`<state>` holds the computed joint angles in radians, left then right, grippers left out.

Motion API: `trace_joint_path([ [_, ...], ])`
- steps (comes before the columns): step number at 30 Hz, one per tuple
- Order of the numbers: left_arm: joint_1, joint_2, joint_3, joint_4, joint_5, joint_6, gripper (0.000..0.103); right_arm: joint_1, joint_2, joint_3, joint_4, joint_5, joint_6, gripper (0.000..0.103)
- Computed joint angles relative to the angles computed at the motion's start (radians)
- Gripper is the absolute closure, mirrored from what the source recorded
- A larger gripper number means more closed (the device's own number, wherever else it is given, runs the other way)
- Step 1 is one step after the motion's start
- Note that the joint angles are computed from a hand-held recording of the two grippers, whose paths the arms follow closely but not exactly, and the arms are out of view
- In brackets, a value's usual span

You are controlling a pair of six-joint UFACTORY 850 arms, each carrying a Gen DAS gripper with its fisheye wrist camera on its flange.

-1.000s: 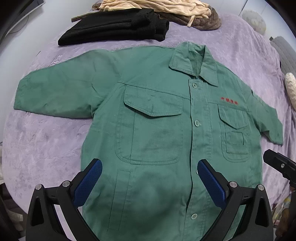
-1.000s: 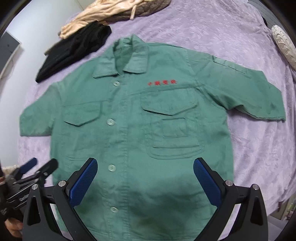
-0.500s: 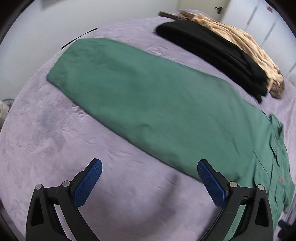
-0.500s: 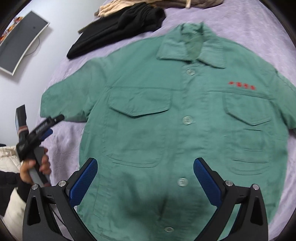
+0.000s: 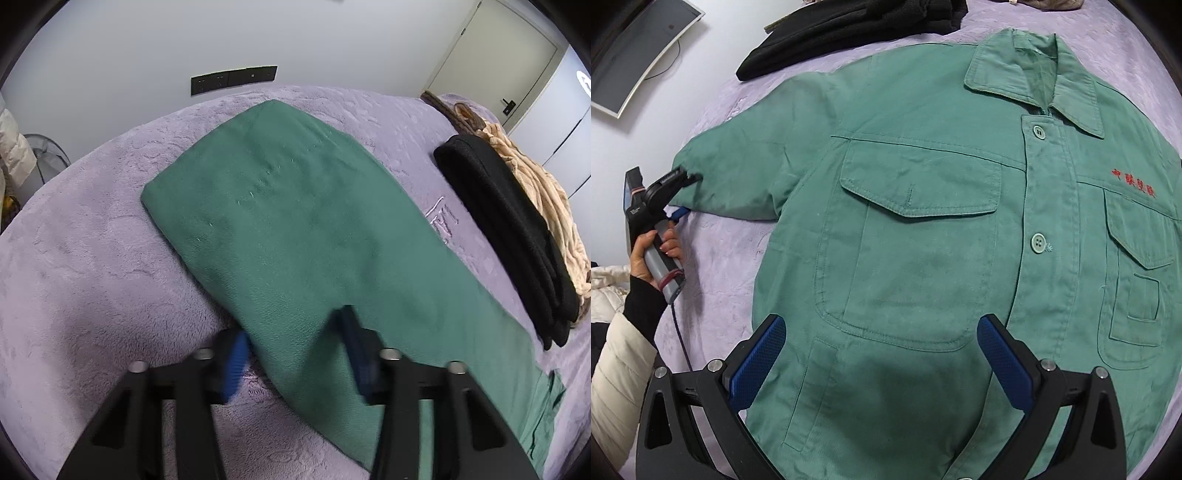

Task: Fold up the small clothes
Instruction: 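Grasp the jacket sleeve with the left gripper and lift it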

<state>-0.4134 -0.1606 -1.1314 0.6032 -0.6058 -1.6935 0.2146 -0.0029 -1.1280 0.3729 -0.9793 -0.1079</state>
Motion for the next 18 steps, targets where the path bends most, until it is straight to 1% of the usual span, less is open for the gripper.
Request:
trace_joint_path([
  [1, 0.012, 0.025, 0.029, -0.009, 0.076, 0.005, 0.1, -0.009, 0.005, 0.001, 0.01, -0.006, -0.008, 0.0],
  [2, 0.016, 0.041, 0.043, 0.004, 0.115, -0.015, 0.1, -0.015, 0.008, 0.004, 0.02, -0.006, -0.017, 0.0],
  [4, 0.001, 0.047, 0.026, 0.05, 0.115, -0.034, 0.1, -0.031, 0.019, 0.01, 0.04, -0.003, -0.035, 0.0],
  [6, -0.029, 0.049, -0.008, 0.114, 0.107, -0.042, 0.1, -0.049, 0.027, 0.017, 0.063, 0.002, -0.052, 0.0],
  [8, -0.06, 0.032, -0.066, 0.146, 0.112, -0.022, 0.1, -0.072, 0.039, 0.024, 0.081, 0.001, -0.065, 0.0],
  [11, -0.124, -0.004, -0.168, 0.167, 0.13, 0.033, 0.1, -0.116, 0.061, 0.033, 0.1, 0.001, -0.08, 0.0],
  [15, -0.223, -0.127, -0.382, 0.112, 0.155, 0.219, 0.1, -0.193, 0.088, 0.036, 0.118, -0.004, -0.102, 0.0],
  [17, -0.272, -0.212, -0.514, 0.02, 0.15, 0.354, 0.1, -0.242, 0.102, 0.038, 0.128, -0.006, -0.12, 0.0],
  [18, -0.296, -0.274, -0.603, -0.052, 0.138, 0.453, 0.1, -0.271, 0.109, 0.041, 0.134, -0.006, -0.131, 0.0],
])
